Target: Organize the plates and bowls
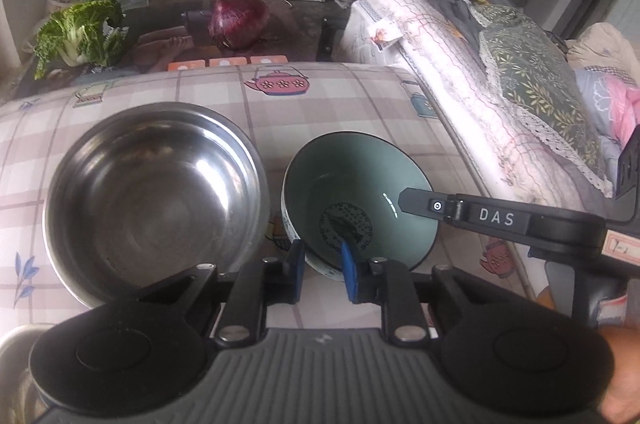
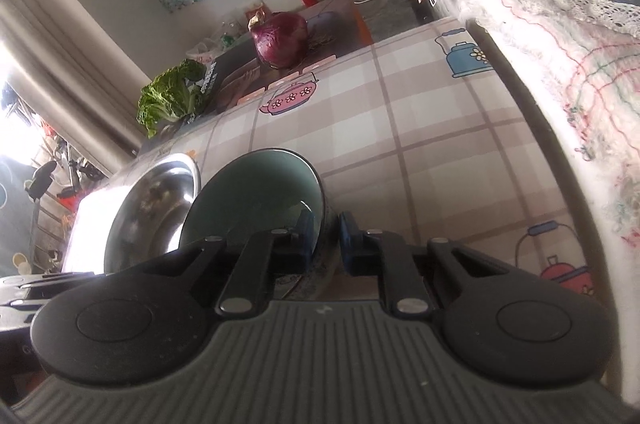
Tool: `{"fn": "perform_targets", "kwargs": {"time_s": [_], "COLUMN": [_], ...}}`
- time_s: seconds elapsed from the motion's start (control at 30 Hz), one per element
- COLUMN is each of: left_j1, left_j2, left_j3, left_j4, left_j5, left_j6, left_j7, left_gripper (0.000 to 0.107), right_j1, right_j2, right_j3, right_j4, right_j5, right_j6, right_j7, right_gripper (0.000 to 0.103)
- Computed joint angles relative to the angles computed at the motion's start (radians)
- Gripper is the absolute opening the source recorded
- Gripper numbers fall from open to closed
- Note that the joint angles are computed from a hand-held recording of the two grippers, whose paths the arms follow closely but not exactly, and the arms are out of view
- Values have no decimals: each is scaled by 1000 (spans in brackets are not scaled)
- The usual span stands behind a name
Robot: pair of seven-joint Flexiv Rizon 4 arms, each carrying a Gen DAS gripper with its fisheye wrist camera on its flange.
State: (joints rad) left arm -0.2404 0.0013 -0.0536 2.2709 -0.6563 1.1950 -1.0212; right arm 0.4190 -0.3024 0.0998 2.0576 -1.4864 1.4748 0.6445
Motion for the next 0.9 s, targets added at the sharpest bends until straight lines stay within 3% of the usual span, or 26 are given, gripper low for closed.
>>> {"fn": "perform_targets", "kwargs": {"time_s": [0.53, 0.9], "left_j1": [11, 15], "left_j2": [-64, -79], "left_j3": [-16, -20], "left_j4": [-55, -69], "left_j5": [221, 296], "left_j6": [8, 1], "left_j7": [-170, -227], "left_gripper": [30, 31], "right_j1": [-91, -82], "right_j2": [13, -6], "right_j3": [32, 40], "right_j4": [20, 13], "right_j5": [-139, -116], "right_j6": [62, 38], "right_j7": [149, 161], "right_gripper": [14, 15]}}
